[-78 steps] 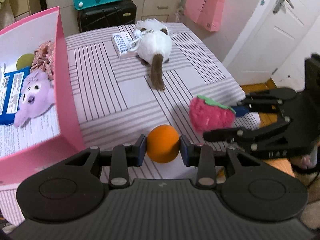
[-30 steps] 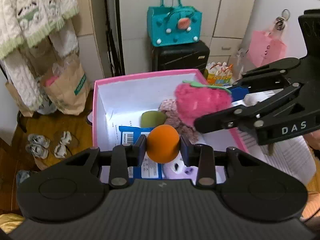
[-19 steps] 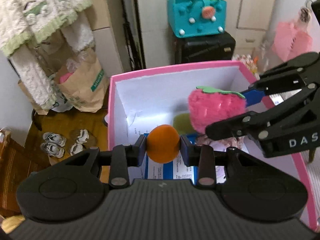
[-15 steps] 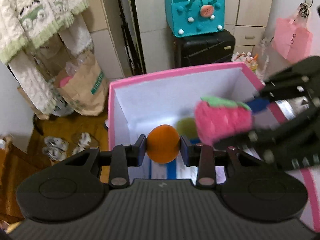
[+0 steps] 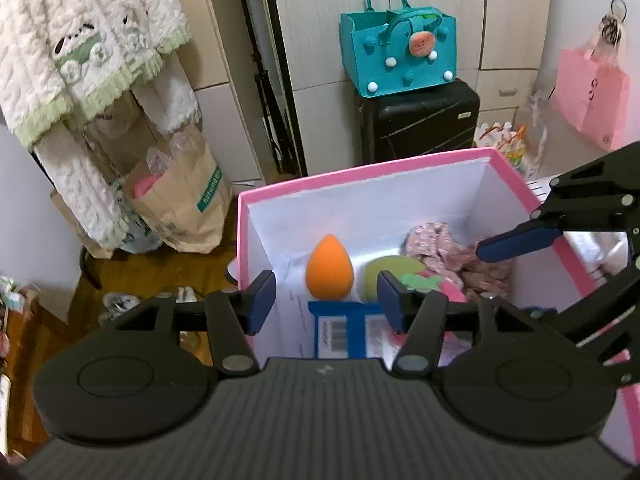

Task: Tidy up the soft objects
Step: 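Lower the sponge and strawberry plush into the box and open both grippers, then withdraw both tools from the box toward the white bath puff and packet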

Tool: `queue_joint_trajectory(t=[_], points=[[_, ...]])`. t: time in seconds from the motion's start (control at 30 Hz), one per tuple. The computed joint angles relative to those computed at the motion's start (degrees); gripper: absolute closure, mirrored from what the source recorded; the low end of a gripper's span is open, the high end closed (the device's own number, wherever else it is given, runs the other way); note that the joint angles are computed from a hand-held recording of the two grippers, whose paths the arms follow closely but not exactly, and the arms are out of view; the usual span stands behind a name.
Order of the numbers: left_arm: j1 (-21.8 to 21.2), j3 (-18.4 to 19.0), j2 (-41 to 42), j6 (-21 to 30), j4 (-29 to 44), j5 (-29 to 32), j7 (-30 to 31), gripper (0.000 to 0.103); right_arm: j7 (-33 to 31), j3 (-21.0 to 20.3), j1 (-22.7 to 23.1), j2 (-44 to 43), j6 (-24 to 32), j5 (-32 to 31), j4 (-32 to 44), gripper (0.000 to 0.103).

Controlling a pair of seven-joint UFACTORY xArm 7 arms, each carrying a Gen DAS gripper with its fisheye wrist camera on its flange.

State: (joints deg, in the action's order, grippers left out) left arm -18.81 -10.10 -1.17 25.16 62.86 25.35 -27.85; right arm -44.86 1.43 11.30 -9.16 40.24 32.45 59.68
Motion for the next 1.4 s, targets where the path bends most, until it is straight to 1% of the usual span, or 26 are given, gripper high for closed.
queue_joint_trajectory(t=[0.07, 0.17, 0.3, 0.5, 0.63, 0.7, 0.8, 0.9, 1.03, 1.17, 1.3, 1.4], points=[[-0.1, -0.1, -1.8, 0.2, -1.4, -2.4, 1.2, 0.047, -0.6, -0.4, 0.0, -2.0, -0.1, 0.8, -1.3, 0.047], [-0.1, -0.6, -4.8, 0.8, -3.5, -4.3, 2.6, 0.047, -0.9, -0.9, 0.2, -5.0, -0.3, 0.7, -3.3, 0.047], [-0.6, -1.1, -8.0, 2.7, -5.0, -9.7, 6.5, 0.046, 0.1, -2.2, 0.5, -8.7, 1.8, 0.3, -5.1, 0.047], [-1.9, -1.5, -13.1, 8.4, -5.4, -18.1, 11.1, 0.045, 1.1, -4.4, 1.5, -14.7, 5.8, 1.5, -7.0, 0.047], [-3.7, -0.1, -16.6, 12.9, -5.5, -27.3, 14.2, 0.041, 1.5, -5.8, 2.0, -18.9, 8.6, 2.1, -8.0, 0.047], [-4.1, -0.2, -18.4, 14.4, -5.8, -29.8, 15.1, 0.04, 2.3, -6.4, 1.8, -21.2, 10.4, 1.6, -8.5, 0.047], [-3.8, -1.7, -21.1, 16.0, -6.4, -29.4, 14.3, 0.038, 4.2, -7.0, 1.5, -24.1, 13.3, 0.3, -8.6, 0.047], [-4.7, -2.3, -23.6, 17.8, -7.0, -30.1, 15.2, 0.033, 5.4, -8.0, 1.4, -27.1, 16.5, -0.3, -8.9, 0.047], [-5.9, -3.4, -26.8, 19.9, -8.2, -30.7, 16.0, 0.032, 5.0, -10.0, 2.3, -30.8, 20.9, 0.7, -9.7, 0.045], [-6.7, -5.3, -29.4, 21.5, -9.2, -29.7, 15.9, 0.031, 4.8, -10.1, 2.0, -35.8, 22.9, -0.1, -12.1, 0.044], [-8.5, -5.9, -31.2, 22.5, -9.9, -30.4, 16.5, 0.024, 5.1, -10.4, 1.6, -40.6, 24.9, -1.6, -14.4, 0.04], [-9.2, -7.0, -32.0, 22.8, -10.5, -30.4, 16.3, 0.023, 5.4, -11.0, 0.9, -43.9, 26.4, -3.3, -15.9, 0.039]])
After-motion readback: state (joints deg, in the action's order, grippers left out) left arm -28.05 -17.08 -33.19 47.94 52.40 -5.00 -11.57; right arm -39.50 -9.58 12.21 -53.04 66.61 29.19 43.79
